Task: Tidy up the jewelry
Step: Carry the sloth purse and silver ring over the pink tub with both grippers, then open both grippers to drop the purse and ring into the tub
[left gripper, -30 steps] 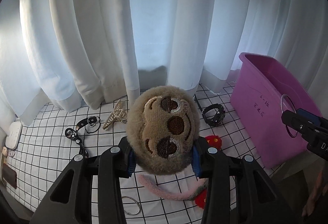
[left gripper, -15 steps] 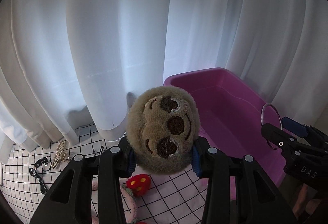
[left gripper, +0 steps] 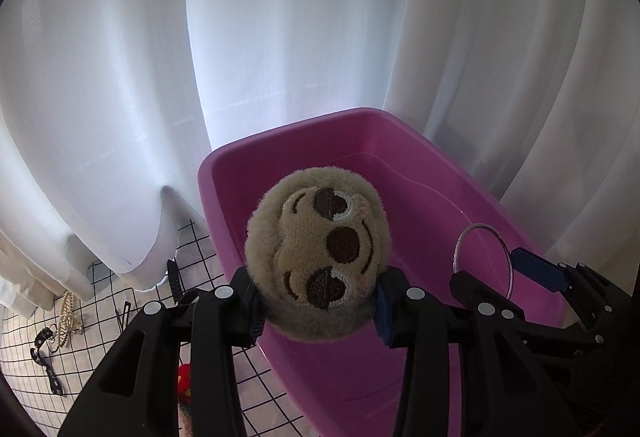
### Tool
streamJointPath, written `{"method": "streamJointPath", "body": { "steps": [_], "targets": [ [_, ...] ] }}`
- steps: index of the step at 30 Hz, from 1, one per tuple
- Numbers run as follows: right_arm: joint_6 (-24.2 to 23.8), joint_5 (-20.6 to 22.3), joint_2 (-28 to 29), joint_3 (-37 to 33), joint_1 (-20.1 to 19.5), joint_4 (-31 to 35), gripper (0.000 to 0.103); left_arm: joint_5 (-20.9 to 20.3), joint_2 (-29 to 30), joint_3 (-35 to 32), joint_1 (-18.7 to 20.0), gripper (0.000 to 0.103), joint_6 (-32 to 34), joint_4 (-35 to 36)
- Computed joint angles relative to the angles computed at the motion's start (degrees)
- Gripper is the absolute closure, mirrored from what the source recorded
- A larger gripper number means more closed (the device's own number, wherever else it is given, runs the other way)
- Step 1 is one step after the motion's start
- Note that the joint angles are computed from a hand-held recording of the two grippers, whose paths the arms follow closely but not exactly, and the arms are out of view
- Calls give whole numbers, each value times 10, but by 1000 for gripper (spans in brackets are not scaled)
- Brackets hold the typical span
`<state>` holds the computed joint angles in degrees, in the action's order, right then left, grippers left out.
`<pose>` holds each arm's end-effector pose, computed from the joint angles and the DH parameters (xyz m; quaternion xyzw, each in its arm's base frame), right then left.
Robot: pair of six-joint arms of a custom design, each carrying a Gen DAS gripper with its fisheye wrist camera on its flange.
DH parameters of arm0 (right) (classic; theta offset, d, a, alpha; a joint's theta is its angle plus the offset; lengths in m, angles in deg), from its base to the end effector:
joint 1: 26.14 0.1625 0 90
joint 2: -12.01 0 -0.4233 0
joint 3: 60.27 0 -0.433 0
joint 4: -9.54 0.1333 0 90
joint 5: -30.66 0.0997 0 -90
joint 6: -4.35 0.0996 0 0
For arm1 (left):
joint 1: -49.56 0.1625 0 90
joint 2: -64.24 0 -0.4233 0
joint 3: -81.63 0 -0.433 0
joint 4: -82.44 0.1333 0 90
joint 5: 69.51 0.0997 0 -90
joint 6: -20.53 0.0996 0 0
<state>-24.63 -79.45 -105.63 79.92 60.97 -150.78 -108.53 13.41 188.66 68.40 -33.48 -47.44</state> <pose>0.0818 -0.3443 0.3824 0.1343 -0.8930 0.3395 0.2630 -0.4869 -0.3887 0.0427 0.1936 0.8744 -0.3192 0.3099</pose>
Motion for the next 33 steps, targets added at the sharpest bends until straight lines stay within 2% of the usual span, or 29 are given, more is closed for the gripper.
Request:
{"method": "streamJointPath", "body": {
  "steps": [7, 21, 23, 30, 33],
  "targets": [
    [-1, 1, 19, -15, -26, 3, 32, -8, 24, -15, 17, 61, -10, 18],
    [28, -7, 52, -41, -35, 21, 31, -19, 33, -21, 28, 53, -37, 51],
    [33, -14, 50, -41, -31, 25, 30, -22, 32, -21, 30, 48, -41, 55],
    [38, -31, 47, -37, -19, 16, 30, -21, 27, -19, 29, 43, -50, 69],
    [44, -36, 39, -35, -14, 23, 30, -20, 22, -12, 26, 29, -29, 43]
  ]
}}
